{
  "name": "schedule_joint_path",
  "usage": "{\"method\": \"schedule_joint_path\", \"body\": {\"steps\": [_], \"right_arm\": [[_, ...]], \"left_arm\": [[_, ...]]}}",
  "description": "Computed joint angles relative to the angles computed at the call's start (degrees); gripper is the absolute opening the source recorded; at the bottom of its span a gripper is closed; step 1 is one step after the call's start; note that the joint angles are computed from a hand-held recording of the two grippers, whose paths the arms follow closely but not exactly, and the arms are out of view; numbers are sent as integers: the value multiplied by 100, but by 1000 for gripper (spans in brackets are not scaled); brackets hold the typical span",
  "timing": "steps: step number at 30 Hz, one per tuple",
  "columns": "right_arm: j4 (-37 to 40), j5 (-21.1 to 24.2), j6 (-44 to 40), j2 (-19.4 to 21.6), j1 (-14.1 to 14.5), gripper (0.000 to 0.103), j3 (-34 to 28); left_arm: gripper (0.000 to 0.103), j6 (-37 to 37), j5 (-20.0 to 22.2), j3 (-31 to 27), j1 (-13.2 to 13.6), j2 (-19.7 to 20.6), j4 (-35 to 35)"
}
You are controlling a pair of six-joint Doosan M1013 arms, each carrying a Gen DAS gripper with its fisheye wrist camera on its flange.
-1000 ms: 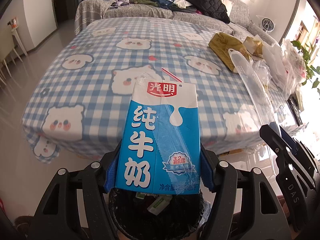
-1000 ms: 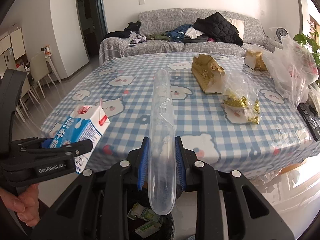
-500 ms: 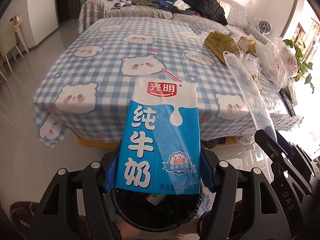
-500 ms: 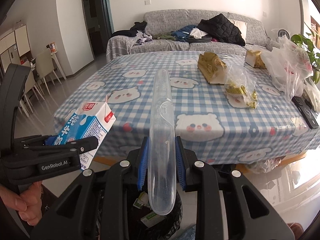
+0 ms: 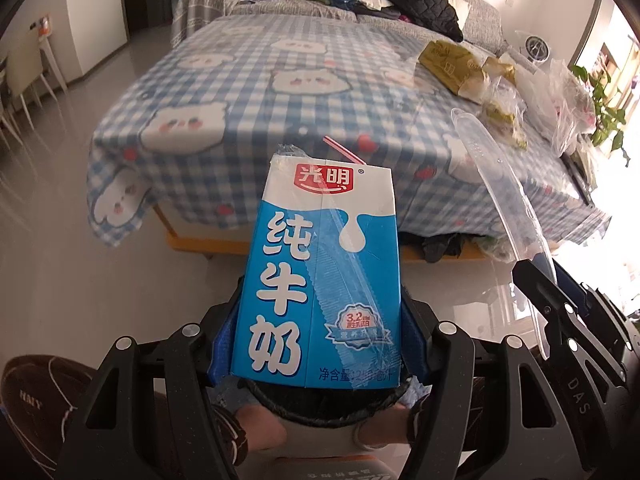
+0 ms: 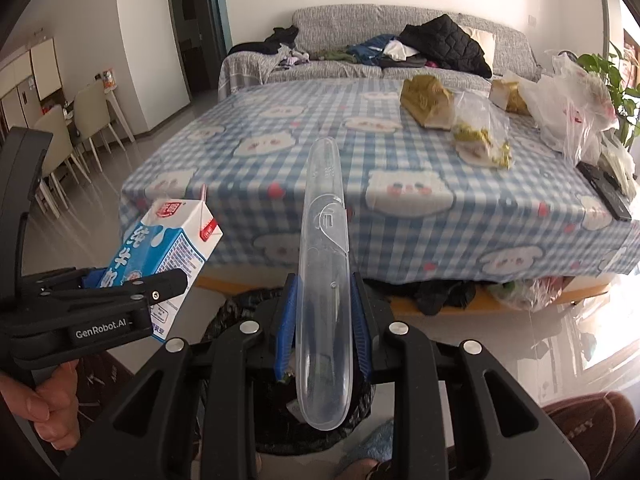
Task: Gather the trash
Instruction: 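Carry the milk carton and plastic tube down over the black wastebasket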
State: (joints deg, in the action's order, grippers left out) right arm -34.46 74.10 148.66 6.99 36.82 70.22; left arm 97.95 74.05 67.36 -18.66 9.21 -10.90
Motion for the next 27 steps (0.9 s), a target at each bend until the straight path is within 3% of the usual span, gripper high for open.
{"method": "schedule_joint_path", "body": {"steps": [12,15,27], "right_arm": [[291,140,170,75,110,25,291],[434,129,101,118,69,25,385],[966,292,30,294,-64,25,484]], "left_arm": [[64,50,-120,550,101,-62,200],[64,90,15,619,151,-14,-35],[64,32,-367,1082,189,-44,-85]]}}
